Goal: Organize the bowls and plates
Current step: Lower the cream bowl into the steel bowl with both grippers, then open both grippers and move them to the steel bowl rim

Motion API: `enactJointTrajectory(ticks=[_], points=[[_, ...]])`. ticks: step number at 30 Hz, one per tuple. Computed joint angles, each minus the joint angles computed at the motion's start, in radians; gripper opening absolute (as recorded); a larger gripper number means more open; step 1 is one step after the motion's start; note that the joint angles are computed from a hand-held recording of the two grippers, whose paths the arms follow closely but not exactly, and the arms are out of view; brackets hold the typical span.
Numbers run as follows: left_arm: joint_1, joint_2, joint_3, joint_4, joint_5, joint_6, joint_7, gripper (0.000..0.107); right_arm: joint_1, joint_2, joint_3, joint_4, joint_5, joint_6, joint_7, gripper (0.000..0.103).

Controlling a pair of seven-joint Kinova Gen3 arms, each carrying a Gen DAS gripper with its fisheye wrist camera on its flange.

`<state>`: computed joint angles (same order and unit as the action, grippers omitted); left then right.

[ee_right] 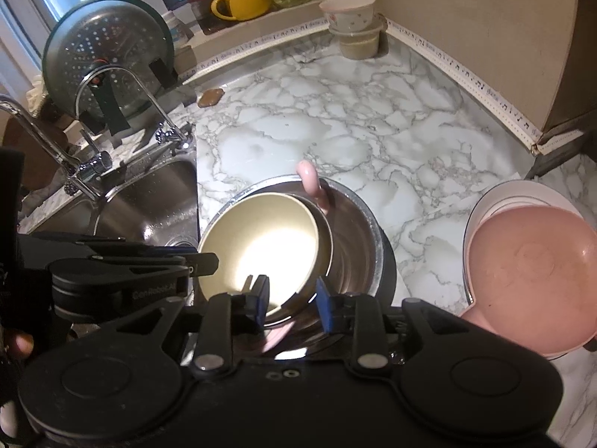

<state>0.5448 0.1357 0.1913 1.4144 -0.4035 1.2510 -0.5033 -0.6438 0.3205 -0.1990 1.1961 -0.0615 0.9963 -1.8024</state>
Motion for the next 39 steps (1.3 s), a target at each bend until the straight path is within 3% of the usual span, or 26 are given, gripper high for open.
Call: enactJointTrajectory(ticks=[10,13,16,18,20,24,28,33,37,39], points=[[0.061,-0.025,0.031,-0.002,-0.111,0.014,0.061,0.017,0.041,-0.066,-0.01,0.085,-0.033,-0.076,0.046,0.04],[0.077,-0.031,0.04,0.0,-0.137,0.018,0.078,0.017,0.056,-0.091,-0.015,0.118,-0.049,-0.102,0.064,0.048],[0.088,-0.041,0.05,0.01,-0.157,0.014,0.108,0.031,0.065,-0.121,-0.02,0.157,-0.059,-0.144,0.078,0.057],[0.108,-0.041,0.062,0.013,-0.203,0.028,0.134,0.055,0.075,-0.138,-0.025,0.176,-0.074,-0.164,0.094,0.061],[0.134,-0.04,0.073,0.014,-0.254,0.052,0.17,0.068,0.075,-0.154,-0.025,0.196,-0.069,-0.183,0.093,0.066],[0.154,-0.052,0.085,0.019,-0.287,0.065,0.191,0.07,0.078,-0.182,-0.027,0.227,-0.063,-0.207,0.093,0.074],[0.167,-0.066,0.099,0.037,-0.319,0.073,0.228,0.078,0.074,-0.205,-0.031,0.255,-0.044,-0.233,0.091,0.083],[0.142,-0.101,0.108,0.08,-0.305,0.024,0.219,0.079,0.061,-0.229,-0.032,0.292,0.004,-0.279,0.047,0.097],[0.113,-0.136,0.123,0.136,-0.314,-0.025,0.21,0.082,0.062,-0.246,-0.032,0.339,0.035,-0.328,0.01,0.1],[0.091,-0.152,0.126,0.16,-0.305,-0.049,0.198,0.09,0.055,-0.263,-0.032,0.383,0.074,-0.379,-0.047,0.102]])
